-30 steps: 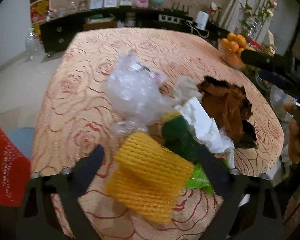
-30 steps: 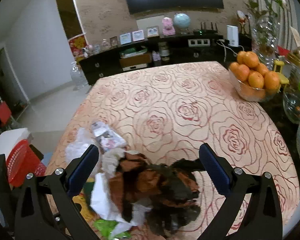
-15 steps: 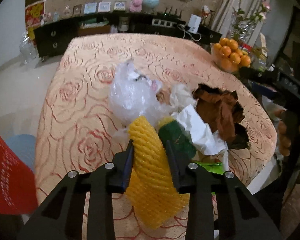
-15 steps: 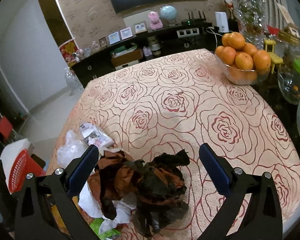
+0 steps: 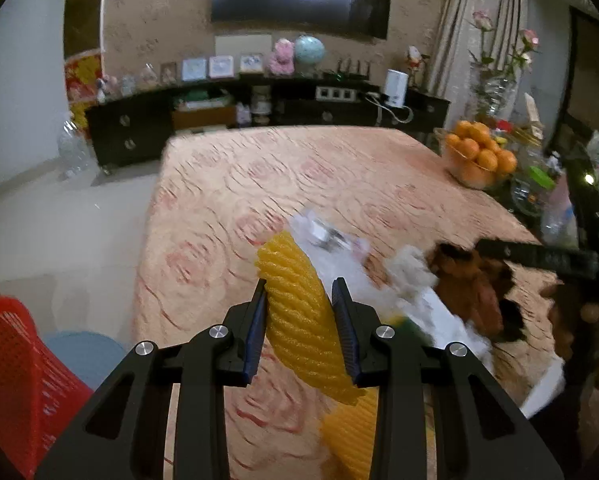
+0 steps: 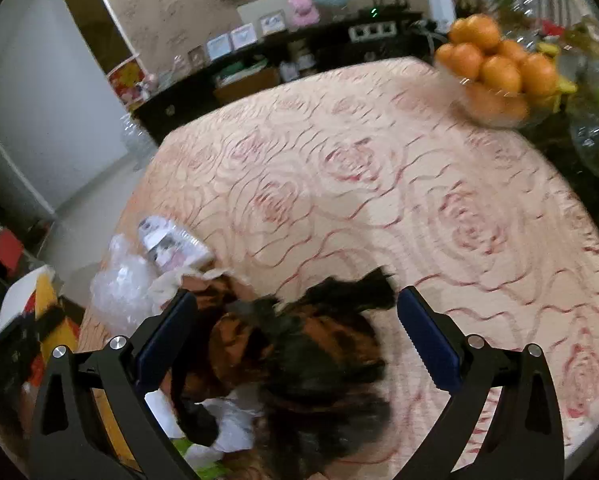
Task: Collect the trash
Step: 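Grasp the yellow foam fruit net with the left tool and lift it, then grasp the brown cloth with the right tool while the left tool holds the foam net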
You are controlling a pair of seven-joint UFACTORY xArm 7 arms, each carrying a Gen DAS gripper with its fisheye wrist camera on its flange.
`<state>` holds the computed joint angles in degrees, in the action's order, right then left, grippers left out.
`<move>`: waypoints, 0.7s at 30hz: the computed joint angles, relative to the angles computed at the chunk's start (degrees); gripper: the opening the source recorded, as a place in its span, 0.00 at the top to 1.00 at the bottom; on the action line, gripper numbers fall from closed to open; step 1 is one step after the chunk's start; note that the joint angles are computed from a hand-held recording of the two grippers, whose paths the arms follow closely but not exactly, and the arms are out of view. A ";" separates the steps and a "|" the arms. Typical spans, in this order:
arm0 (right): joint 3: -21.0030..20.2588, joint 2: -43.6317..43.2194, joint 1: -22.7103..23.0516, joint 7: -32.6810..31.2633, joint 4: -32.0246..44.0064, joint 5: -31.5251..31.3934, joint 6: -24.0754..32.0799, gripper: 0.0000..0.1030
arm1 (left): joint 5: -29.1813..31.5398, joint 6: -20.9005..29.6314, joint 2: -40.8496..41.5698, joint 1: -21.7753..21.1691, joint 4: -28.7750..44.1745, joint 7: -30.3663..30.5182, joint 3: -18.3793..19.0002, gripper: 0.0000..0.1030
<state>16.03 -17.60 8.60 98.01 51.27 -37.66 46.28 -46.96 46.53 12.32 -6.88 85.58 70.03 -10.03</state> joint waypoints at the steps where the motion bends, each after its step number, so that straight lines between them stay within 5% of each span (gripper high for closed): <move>1: 0.17 0.28 -0.09 0.05 0.37 -0.69 -0.32 0.06 | 0.45 -2.82 0.12 -0.58 0.11 0.12 -0.05 0.70; 10: 2.20 -0.15 2.52 -0.50 3.41 -3.50 6.00 0.11 | -0.95 -1.10 -1.82 2.05 -0.68 -3.02 1.16 0.70; 15: 1.65 2.32 3.51 -5.04 4.94 -4.90 0.36 0.12 | -0.88 -3.74 -2.86 1.36 -2.62 -3.08 1.56 0.70; 21: 0.20 10.23 6.67 -11.71 11.04 -2.44 7.85 0.30 | -1.91 -5.07 -4.02 1.22 -3.73 -3.20 1.94 0.70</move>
